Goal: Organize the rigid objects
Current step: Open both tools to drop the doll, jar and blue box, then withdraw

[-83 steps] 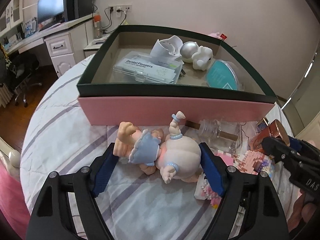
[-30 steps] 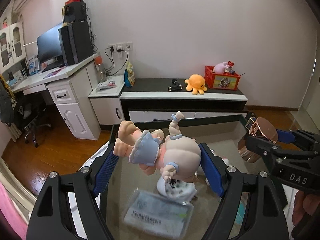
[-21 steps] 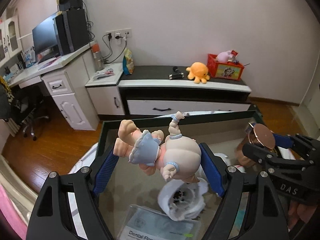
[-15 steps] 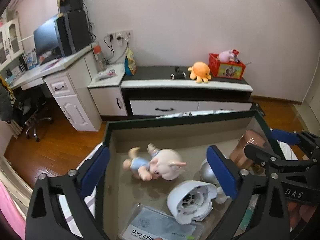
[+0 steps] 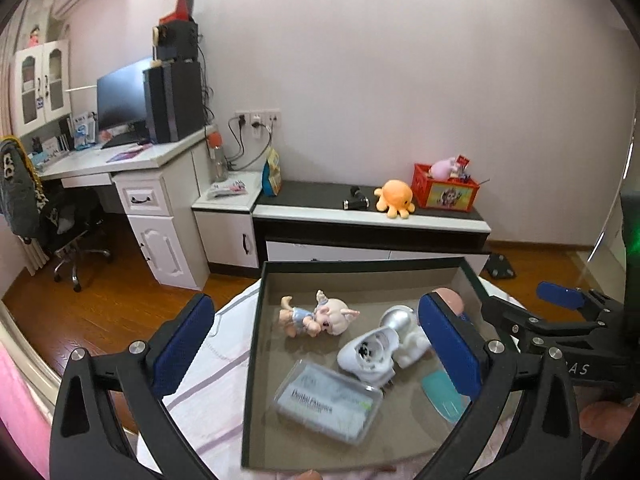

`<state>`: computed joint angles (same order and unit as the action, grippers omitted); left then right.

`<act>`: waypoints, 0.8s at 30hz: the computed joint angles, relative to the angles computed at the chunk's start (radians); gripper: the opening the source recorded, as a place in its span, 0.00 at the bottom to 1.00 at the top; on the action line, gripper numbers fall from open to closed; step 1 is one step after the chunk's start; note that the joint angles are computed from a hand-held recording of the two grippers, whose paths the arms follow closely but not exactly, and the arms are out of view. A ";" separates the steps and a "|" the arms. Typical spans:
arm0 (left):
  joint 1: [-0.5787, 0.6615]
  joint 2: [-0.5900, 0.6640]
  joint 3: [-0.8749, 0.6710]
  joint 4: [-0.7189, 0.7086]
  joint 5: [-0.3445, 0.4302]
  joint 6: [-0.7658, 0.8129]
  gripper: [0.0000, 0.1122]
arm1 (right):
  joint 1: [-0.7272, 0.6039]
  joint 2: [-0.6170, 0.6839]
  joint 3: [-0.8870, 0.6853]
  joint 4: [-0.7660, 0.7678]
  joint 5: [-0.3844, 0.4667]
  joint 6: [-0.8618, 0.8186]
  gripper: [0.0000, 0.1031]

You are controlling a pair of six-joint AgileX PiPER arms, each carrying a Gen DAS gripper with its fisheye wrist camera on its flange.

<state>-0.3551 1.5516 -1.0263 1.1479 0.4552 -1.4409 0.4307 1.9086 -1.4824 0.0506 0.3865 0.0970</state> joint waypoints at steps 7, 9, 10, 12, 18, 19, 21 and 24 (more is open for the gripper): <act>-0.097 -0.170 0.148 0.032 0.097 -0.081 0.92 | 0.057 -0.213 0.254 -0.152 -0.092 0.175 1.00; -0.132 -0.216 0.190 0.040 0.129 -0.112 0.92 | 0.073 -0.268 0.313 -0.218 -0.111 0.248 1.00; -0.159 -0.245 0.217 0.045 0.154 -0.133 0.92 | 0.085 -0.307 0.356 -0.263 -0.125 0.297 1.00; -0.202 -0.284 0.249 0.046 0.193 -0.156 0.92 | 0.101 -0.354 0.403 -0.323 -0.132 0.359 1.00; -0.428 -0.396 0.350 0.052 0.402 -0.270 0.92 | 0.138 -0.523 0.581 -0.485 -0.161 0.535 1.00; -0.476 -0.412 0.365 0.048 0.447 -0.293 0.92 | 0.138 -0.550 0.612 -0.471 -0.171 0.528 1.00; -0.560 -0.439 0.393 0.038 0.524 -0.338 0.92 | 0.135 -0.599 0.663 -0.395 -0.184 0.464 1.00; -0.666 -0.452 0.420 0.019 0.612 -0.406 0.92 | 0.143 -0.667 0.734 -0.434 -0.184 0.524 1.00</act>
<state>-1.0207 1.0991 -0.6067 1.1668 1.0669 -1.8469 0.5736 1.2416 -0.7486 -0.3834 0.2022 0.6213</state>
